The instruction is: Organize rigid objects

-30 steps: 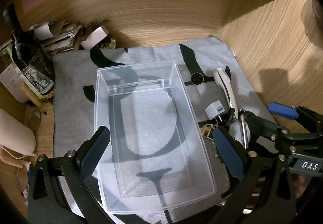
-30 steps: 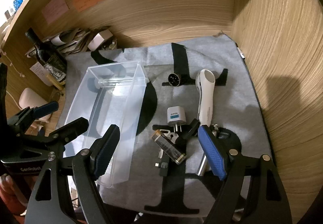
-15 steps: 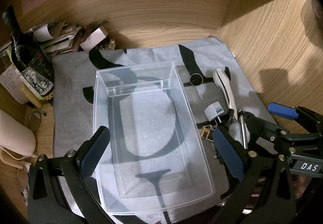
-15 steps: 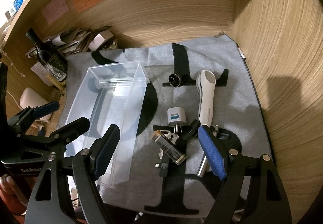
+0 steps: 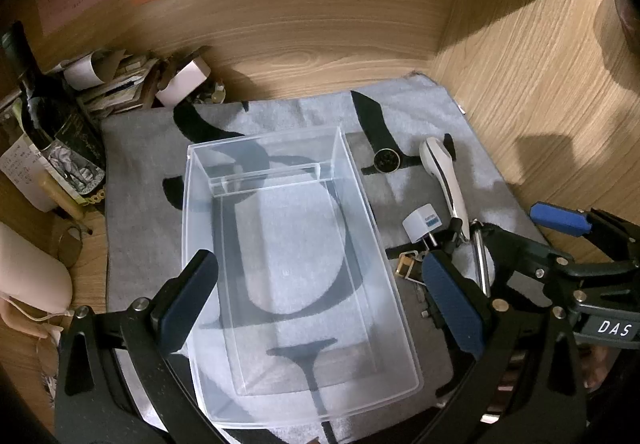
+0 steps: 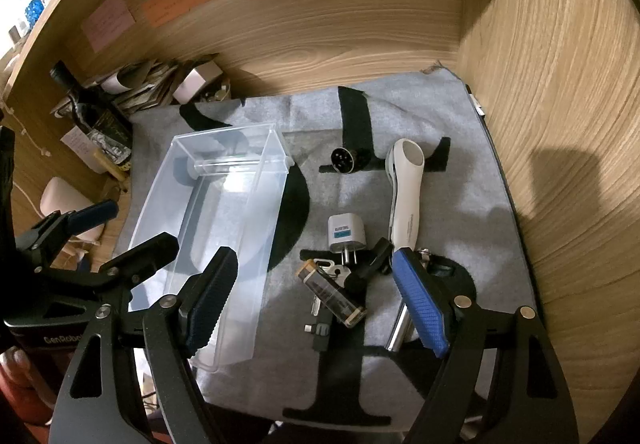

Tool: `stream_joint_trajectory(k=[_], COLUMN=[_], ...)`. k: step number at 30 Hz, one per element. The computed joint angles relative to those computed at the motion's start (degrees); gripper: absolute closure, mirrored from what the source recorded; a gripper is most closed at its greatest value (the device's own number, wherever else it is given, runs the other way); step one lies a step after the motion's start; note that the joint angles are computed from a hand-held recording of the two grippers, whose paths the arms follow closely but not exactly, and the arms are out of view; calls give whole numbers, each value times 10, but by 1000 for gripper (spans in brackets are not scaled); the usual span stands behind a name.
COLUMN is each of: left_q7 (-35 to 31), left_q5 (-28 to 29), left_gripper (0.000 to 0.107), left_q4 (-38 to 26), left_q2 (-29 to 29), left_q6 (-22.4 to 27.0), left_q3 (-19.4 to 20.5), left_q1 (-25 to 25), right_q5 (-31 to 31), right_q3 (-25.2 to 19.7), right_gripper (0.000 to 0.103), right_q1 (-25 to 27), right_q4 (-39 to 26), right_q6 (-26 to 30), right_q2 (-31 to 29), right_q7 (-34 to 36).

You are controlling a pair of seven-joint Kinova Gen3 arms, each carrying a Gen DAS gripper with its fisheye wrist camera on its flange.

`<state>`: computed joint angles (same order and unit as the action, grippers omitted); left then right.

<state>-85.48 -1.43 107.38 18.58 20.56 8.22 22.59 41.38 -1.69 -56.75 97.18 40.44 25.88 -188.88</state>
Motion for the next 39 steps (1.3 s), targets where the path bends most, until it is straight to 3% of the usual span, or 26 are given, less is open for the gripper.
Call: stream_joint_trajectory(k=[10, 13, 19, 25, 33, 39], left_q7=[-4, -17, -12, 24, 34, 17], left_q5=[5, 21, 35, 21, 27, 45], left_gripper=[5, 20, 27, 39, 65, 79], left_q4=[2, -6, -13, -27, -61, -85], left_q2=[0, 5, 11, 22, 57, 91], left_q6=[-4, 5, 14, 29, 67, 105], left_q3=[2, 14, 0, -31, -33, -18], left_q1=[-3, -22, -35, -41, -86, -110], right_q5=[8, 15, 20, 5, -49, -85], right_q3=[3, 3, 3, 0, -3, 8], right_gripper=[25, 25, 28, 38, 52, 53], right_q1=[-6, -7, -1, 19, 67, 88], right_q4=[-1, -2, 1, 6, 6, 4], right_q6=[10, 16, 23, 19, 5, -3], right_q2=[1, 1, 1, 1, 9, 21], right_q7=[-9, -15, -26, -24, 22, 57])
